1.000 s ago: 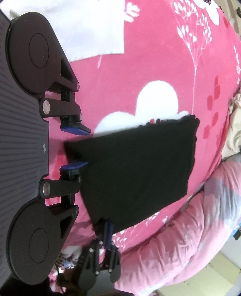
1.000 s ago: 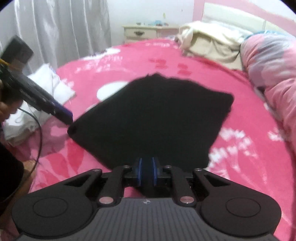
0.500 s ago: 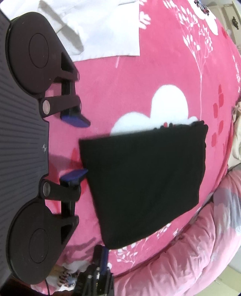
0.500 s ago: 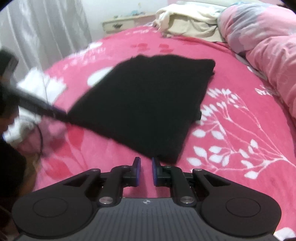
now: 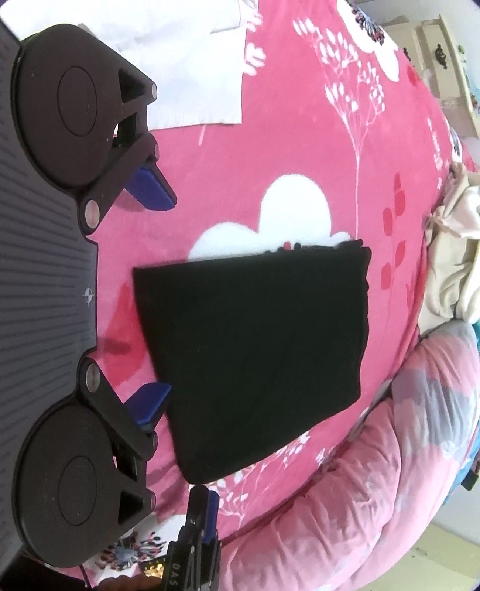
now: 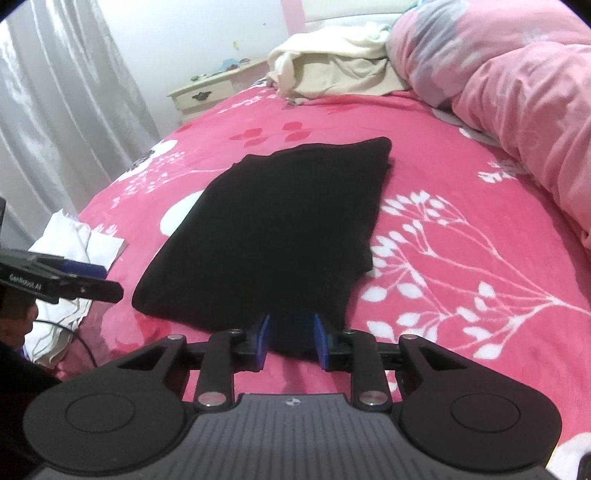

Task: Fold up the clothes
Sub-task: 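Open both grippers and withdraw them from the folded shirt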

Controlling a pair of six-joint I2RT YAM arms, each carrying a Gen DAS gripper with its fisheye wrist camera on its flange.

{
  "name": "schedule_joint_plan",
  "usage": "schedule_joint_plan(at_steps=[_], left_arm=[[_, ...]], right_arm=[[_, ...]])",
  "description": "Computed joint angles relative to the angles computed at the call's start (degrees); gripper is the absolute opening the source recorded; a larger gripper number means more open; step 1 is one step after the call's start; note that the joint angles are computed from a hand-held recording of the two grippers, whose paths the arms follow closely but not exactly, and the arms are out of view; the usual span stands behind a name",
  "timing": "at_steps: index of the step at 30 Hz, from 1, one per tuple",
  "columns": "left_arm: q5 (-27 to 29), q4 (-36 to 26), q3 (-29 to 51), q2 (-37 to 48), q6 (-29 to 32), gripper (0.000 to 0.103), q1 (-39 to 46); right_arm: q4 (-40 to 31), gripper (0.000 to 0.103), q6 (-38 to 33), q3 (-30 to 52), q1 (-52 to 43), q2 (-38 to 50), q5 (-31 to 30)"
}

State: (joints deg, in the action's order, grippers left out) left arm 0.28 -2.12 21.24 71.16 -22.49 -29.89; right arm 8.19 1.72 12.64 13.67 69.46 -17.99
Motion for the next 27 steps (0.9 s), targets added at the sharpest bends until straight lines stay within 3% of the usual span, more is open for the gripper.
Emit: schedule_joint_plan(at_steps=[7,8,11,15,18,27], left_arm=[[-0.9,0.2,-0.7,-1.3,-1.6,0.103,0.5],[-0.8,0.0,-0.7,-1.2,-1.9,0.103,0.7],[-0.1,0.2,-0.9,-1.3,-2.4,0.103,1.2],[0.2,0.4,-1.1,-1.3,-2.7,0.103,1.4],[0.6,0.7,-1.2,-1.3,-2.7,0.103,1.5],[1.2,0.7,-1.7,-1.4,-3.2,0.103,2.5]], right_arm=[[0.2,0.047,1.1,0.5,0.1,0.3,0.5],[0.1,0.055,1.3,0.5,0.5,0.3,1.0],[0.0,0.064,1.4,0.7,1.4,0.1,1.7],[0.1,0.086,1.6,0.8,2.6,-0.3,2.6],[1.4,0.097,2.0,0.1,3.4,-1.2,2.8],[5.1,0.103,2.7,-2.1,6.1,-3.5,6.7]])
